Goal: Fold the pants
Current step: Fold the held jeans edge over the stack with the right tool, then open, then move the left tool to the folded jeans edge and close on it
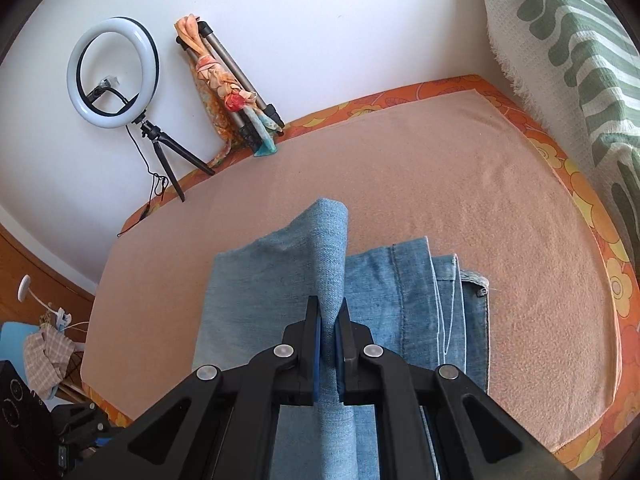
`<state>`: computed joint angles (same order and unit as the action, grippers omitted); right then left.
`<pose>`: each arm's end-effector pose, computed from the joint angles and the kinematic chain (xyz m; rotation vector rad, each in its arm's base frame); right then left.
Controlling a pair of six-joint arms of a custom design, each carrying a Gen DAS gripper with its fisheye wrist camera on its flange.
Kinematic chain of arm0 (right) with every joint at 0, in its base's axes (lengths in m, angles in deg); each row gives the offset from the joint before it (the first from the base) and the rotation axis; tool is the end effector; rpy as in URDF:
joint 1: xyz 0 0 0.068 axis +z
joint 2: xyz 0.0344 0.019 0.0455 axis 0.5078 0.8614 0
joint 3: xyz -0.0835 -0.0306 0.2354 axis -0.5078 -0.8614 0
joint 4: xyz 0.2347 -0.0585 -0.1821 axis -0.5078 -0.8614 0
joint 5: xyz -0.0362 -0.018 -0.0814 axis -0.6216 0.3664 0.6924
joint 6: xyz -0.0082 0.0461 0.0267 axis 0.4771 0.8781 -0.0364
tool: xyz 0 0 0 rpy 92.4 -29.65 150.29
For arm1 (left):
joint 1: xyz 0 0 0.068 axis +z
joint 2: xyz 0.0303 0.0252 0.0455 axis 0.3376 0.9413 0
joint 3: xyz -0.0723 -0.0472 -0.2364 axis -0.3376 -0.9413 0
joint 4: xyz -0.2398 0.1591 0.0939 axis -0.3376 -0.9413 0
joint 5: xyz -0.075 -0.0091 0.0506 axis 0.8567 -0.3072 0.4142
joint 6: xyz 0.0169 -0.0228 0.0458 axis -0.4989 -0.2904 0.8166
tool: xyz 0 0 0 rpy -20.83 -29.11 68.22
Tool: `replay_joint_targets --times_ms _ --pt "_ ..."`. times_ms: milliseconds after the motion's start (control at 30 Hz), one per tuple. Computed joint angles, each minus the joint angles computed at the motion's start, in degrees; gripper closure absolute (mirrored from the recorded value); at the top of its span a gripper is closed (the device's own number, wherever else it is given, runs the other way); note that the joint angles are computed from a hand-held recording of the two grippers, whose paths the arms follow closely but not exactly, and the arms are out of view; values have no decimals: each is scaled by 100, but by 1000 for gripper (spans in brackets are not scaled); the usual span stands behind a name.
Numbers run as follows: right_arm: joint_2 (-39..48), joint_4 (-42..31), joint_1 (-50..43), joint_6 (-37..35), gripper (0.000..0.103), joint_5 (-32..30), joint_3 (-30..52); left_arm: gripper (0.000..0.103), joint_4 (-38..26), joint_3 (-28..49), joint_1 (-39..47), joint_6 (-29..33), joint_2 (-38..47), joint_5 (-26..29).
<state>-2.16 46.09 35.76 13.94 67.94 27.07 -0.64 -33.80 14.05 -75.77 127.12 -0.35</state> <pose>0.2999 0.0392 0.2092 -0.2452 2.5611 0.4652 0.2273 -0.0382 0.2227 0.3477 2.3364 -0.5779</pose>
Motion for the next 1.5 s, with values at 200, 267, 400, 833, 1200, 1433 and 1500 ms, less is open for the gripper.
replay_joint_targets --times_ms 200,267,400,833,1200,1433,1500 --pt "8 -95 -447 -189 100 -186 23 59 48 -16 578 380 259 -72" --pt "22 -134 -566 -280 100 -166 56 59 145 -13 614 449 432 -89" --pt "228 -124 -758 -358 100 -137 129 59 131 -77 167 306 385 -365" --pt "589 246 -1271 -450 103 -91 231 59 468 -116 -638 89 834 -1054" --pt "-290 89 -1587 -735 82 -520 -588 59 739 -230 -814 1 773 -1237" --pt "-992 202 -1631 -877 55 -534 -1111 45 900 -297 -590 -75 747 -988" --pt "-1097 210 -1593 -1019 27 -436 -1197 45 870 -271 -384 -150 796 -784"
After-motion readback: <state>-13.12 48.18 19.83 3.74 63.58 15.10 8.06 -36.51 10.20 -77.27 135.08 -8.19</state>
